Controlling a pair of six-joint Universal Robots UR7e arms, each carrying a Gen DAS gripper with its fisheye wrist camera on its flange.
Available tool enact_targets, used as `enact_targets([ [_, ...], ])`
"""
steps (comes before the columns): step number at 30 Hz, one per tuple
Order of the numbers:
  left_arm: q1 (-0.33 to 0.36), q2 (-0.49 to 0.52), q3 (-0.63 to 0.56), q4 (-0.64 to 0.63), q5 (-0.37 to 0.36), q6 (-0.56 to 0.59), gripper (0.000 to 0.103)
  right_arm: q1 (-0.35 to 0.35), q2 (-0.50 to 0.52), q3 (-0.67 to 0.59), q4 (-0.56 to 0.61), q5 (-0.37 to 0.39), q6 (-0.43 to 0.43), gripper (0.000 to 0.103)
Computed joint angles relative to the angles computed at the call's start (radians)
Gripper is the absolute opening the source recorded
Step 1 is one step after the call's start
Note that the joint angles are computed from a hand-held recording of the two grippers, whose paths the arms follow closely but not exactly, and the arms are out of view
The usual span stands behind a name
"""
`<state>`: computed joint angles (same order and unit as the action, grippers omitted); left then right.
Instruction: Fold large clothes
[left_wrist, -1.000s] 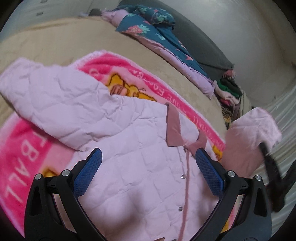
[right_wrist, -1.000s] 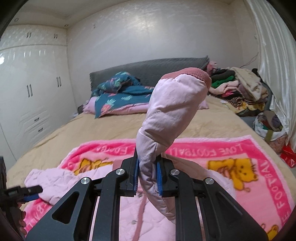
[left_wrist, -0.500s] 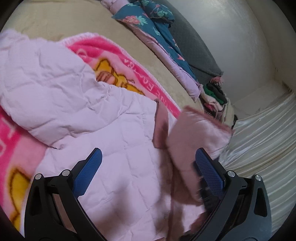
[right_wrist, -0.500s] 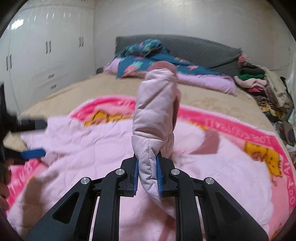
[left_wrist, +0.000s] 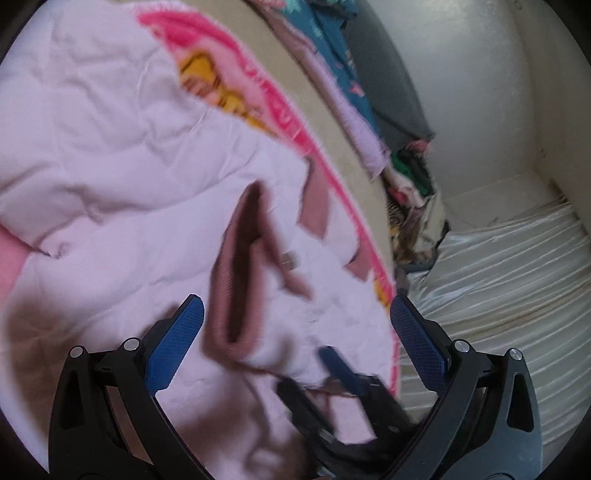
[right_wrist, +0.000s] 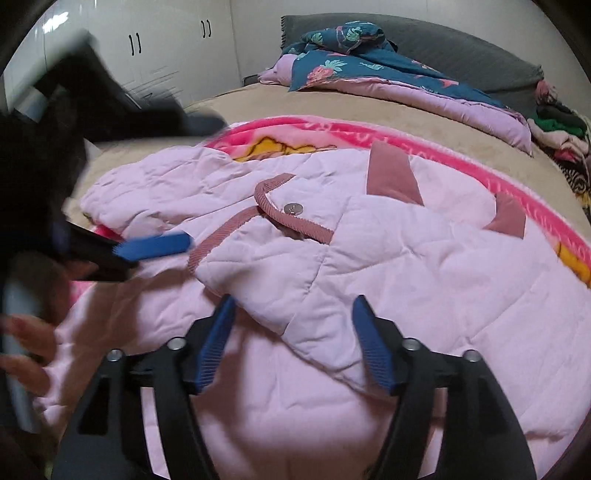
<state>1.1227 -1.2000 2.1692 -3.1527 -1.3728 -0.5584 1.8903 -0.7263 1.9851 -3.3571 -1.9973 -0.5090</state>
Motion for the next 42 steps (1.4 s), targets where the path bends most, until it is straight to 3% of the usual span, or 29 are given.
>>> enact_targets([
  [6, -0.037, 0.050, -0.021, 0.062, 0.095, 0.058, 0.090, -0.017, -0.118, 0.100, -0.040, 0.014, 0.040, 0.072],
  [8, -0.067, 0.065, -0.025, 0.083, 0.153, 0.103, 0.054, -0.028, -0.150, 0.126, -0.065, 0.000, 0.038, 0.072],
  [9, -0.086, 0.075, -0.031, 0.104, 0.208, 0.120, 0.043, -0.034, -0.164, 0.142, -0.082, -0.009, 0.038, 0.072],
  [12, -0.129, 0.102, -0.032, 0.112, 0.296, 0.213, 0.025, -0.063, -0.216, 0.195, -0.123, -0.035, 0.044, 0.072],
  [15, -0.153, 0.096, -0.015, 0.065, 0.333, 0.260, 0.017, -0.099, -0.278, 0.246, -0.163, -0.065, 0.058, 0.072],
  [20, -0.203, 0.079, -0.021, -0.003, 0.389, 0.327, 0.016, -0.153, -0.352, 0.280, -0.226, -0.083, 0.097, 0.072],
  [25, -0.174, 0.071, -0.032, 0.045, 0.409, 0.306, 0.016, -0.193, -0.379, 0.245, -0.203, -0.082, 0.160, 0.072],
  [30, -0.120, 0.090, -0.038, 0.133, 0.414, 0.260, 0.017, -0.206, -0.335, 0.187, -0.155, -0.111, 0.158, 0.072],
  [36, -0.115, 0.085, -0.027, 0.145, 0.410, 0.265, 0.021, -0.257, -0.284, 0.136, -0.053, -0.198, 0.264, 0.075],
  [39, -0.115, 0.088, -0.029, 0.155, 0.413, 0.270, 0.023, -0.272, -0.279, 0.138, -0.065, -0.190, 0.274, 0.075],
  [42, -0.129, 0.084, -0.033, 0.185, 0.435, 0.272, 0.025, -0.257, -0.263, 0.136, -0.090, -0.228, 0.271, 0.075],
])
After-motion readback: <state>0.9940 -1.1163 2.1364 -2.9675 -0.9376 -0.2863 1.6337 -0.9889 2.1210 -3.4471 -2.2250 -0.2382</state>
